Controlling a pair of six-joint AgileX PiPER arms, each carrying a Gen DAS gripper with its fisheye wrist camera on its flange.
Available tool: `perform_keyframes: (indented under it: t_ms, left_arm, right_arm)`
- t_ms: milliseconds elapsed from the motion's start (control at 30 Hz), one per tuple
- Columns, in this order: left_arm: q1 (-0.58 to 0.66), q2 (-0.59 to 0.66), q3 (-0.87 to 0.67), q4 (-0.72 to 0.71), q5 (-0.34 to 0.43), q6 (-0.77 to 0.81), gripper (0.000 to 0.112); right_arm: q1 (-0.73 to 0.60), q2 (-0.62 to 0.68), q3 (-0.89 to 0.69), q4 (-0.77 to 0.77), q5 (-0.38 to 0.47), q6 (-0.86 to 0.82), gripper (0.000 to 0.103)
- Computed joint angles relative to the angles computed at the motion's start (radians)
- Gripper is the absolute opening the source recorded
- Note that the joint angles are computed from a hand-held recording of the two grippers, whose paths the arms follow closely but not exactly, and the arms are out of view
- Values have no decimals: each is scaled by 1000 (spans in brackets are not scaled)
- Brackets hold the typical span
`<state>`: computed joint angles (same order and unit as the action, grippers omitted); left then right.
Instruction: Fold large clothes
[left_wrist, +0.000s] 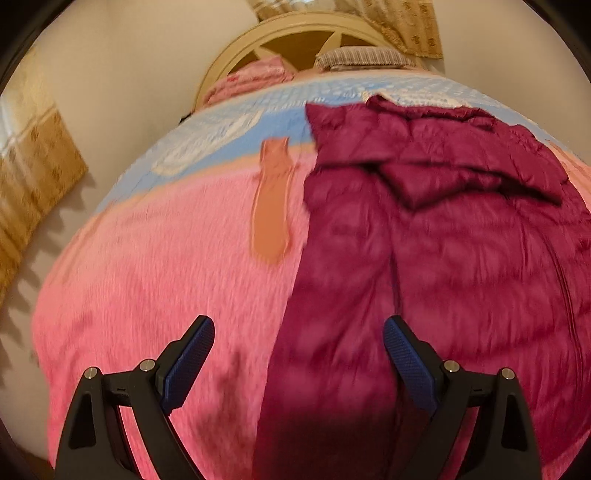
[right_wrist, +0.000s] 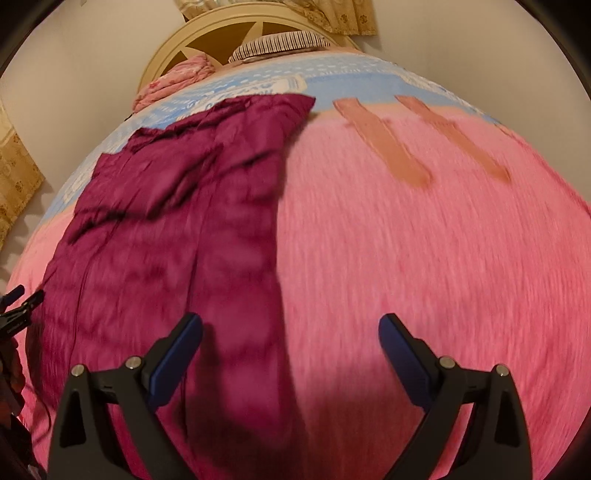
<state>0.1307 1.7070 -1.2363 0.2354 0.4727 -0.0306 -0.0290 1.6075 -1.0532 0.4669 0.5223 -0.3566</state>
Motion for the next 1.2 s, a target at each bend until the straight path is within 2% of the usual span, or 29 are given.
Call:
perform_keyframes:
  t_ms: [100, 200, 300, 367, 433, 500, 567, 600, 633, 667, 700, 733, 767, 900, 933, 1033, 1067, 1100, 1167, 1200]
  left_arm:
    - [38, -50, 95, -113, -32, 71, 93]
    - [54, -100, 174, -135, -65, 89, 93]
    - [91, -144, 231, -303, -46, 240, 93]
    - [101, -172, 272, -345, -46, 287, 93]
    - [113, -193, 308, -414, -46, 371, 93]
    - [127, -185, 313, -504, -42, 467, 93]
    - [151, -162, 304, -608, -21, 555, 93]
    - [167, -153, 296, -661, 2, 606, 93]
    - [177, -149, 292, -691, 15, 635, 84]
    - [195, -153, 289, -747, 42, 693, 60]
    - [210, -159, 284, -791, 75, 741, 43]
    - [225, -166, 276, -828, 116, 792, 14]
    - [229, -177, 271, -841, 136, 811, 9]
    - [241, -308, 309, -924, 131, 924, 5]
    - [262, -347, 309, -968, 155, 970, 4]
    - [342, -421, 272, -1052, 288, 1049, 4]
    - [386, -453, 258, -1089, 349, 1083, 4]
    - [434, -487, 250, -1128, 414, 1120, 4]
    - [520, -536, 225, -1171, 532, 1153, 4]
    - [581, -555, 200, -1190, 616, 1155, 4]
  right_arm:
    - [-1, -73, 102, 19, -27, -34, 98]
    - [-7, -136, 195, 64, -57, -90, 98]
    - [-1, -187, 268, 95, -74, -121, 97]
    - [-5, -209, 305, 145, -53, -188, 91]
    - [-13, -223, 331, 180, -27, -235, 80]
    - [-40, -213, 348, 275, 12, -339, 73]
    - [-73, -191, 353, 373, 51, -434, 61]
    - [-86, -181, 352, 411, 72, -469, 47]
    - [-99, -173, 357, 457, 97, -515, 27]
    - [-107, -171, 354, 491, 125, -559, 21]
    - [-97, -191, 363, 490, 118, -562, 14]
    - [-81, -216, 366, 471, 103, -550, 11]
    - [-76, -248, 364, 460, 107, -544, 11]
    - [-146, -358, 346, 518, 194, -593, 9]
    - [-170, -403, 334, 513, 225, -585, 8]
    - [-225, -477, 293, 507, 305, -563, 8]
    - [-264, -507, 272, 511, 364, -559, 8]
    - [-271, -525, 259, 509, 383, -545, 7]
    - [-370, -584, 226, 531, 510, -551, 7]
    - [-401, -593, 210, 542, 552, -554, 7]
